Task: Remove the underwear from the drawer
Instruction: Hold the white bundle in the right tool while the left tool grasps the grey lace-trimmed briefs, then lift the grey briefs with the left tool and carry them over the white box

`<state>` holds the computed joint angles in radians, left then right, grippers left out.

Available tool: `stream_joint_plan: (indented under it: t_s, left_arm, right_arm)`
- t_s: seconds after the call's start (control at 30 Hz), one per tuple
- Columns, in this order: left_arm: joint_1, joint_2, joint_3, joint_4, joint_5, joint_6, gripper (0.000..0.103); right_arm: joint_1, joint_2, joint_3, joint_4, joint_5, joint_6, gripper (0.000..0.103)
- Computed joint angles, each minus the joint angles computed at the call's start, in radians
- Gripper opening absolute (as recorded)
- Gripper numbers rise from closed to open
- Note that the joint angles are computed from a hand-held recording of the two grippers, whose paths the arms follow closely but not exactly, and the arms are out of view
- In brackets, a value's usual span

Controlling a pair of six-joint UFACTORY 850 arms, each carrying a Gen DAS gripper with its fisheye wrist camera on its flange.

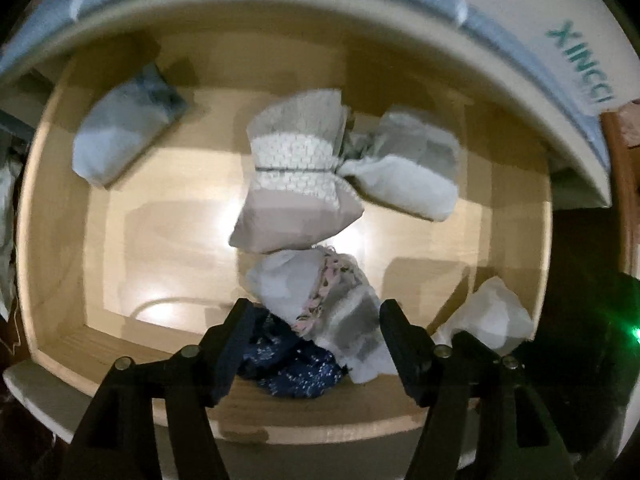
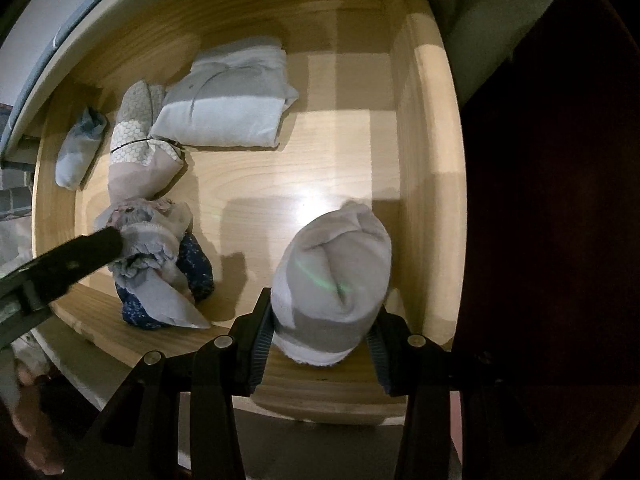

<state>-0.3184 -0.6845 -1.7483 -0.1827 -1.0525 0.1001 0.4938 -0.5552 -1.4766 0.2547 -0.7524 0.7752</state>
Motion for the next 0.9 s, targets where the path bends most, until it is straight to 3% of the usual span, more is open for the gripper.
stream_joint_plan:
  t_s: [0.3,0.4,0.5,0.67,0.9]
  left_arm:
    - [0.007,-0.033,0.004,-0.018,0.0,-0.041,0.066]
    - [0.017,-0.023,0.013,-0.052,-0.004,0.007,0.046]
    - [0.022,-0.01,0.021,-0.069,-0.012,0.04,0.036]
    - [0.033,0.036,0.051,-0.079,-0.002,0.122,0.027]
    - [0.038,0.084,0.063,-0.093,0.002,0.178,0.023]
  right_arm:
    - [-0.008,0.01,0.016,0.014,0.004,-0.021,0.04]
    - [-0.011,0.012,0.019,0.022,0.005,-0.027,0.04]
    - [-0.009,0.007,0.013,0.018,0.003,-0.022,0.04]
    - [-0.008,0.006,0.008,0.011,-0.005,-0.014,0.04]
    - [-0.007,0.001,0.003,0.0,-0.012,-0.012,0.04]
